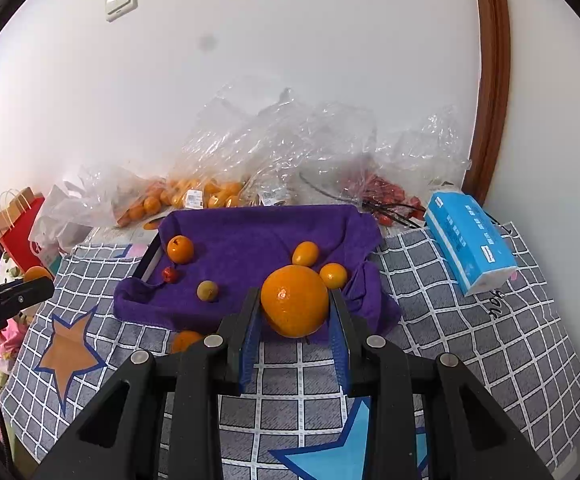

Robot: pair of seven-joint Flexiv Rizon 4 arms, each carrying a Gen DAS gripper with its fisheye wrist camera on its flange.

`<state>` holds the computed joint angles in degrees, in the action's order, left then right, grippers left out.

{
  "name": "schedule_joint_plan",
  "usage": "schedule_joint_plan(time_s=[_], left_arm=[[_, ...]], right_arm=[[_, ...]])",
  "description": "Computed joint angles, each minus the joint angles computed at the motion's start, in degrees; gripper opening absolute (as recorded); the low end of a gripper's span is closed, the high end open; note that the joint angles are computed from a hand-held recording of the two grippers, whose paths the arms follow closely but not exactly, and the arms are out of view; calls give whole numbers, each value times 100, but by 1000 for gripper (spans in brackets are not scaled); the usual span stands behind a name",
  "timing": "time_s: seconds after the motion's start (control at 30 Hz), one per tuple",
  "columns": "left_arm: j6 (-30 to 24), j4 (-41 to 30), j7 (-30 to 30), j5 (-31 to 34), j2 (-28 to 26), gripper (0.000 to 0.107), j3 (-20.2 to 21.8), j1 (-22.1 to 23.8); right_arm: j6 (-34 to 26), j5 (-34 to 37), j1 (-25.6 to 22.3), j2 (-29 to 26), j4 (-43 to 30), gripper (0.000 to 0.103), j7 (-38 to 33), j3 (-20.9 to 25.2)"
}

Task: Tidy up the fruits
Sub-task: 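Lift and carry both held oranges over the purple towel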

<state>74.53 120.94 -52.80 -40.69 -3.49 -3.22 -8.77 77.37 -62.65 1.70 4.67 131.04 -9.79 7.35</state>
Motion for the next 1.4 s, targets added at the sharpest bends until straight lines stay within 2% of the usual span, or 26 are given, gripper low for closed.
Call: schedule_joint_plan(time_s=[0.57, 0.93, 1.4], left_arm=[[-156, -351, -166, 192, -324, 36, -86, 143], [-375, -863, -282, 339, -781, 36, -214, 298], [-579, -1464, -669, 868, -1302, 36, -315, 407]], right_arm=[[-11, 139, 96, -333, -245, 32, -234, -148], [-86, 244, 186, -607, -473, 32, -374, -297], [-62, 477, 360, -1033, -776, 32, -640, -514]])
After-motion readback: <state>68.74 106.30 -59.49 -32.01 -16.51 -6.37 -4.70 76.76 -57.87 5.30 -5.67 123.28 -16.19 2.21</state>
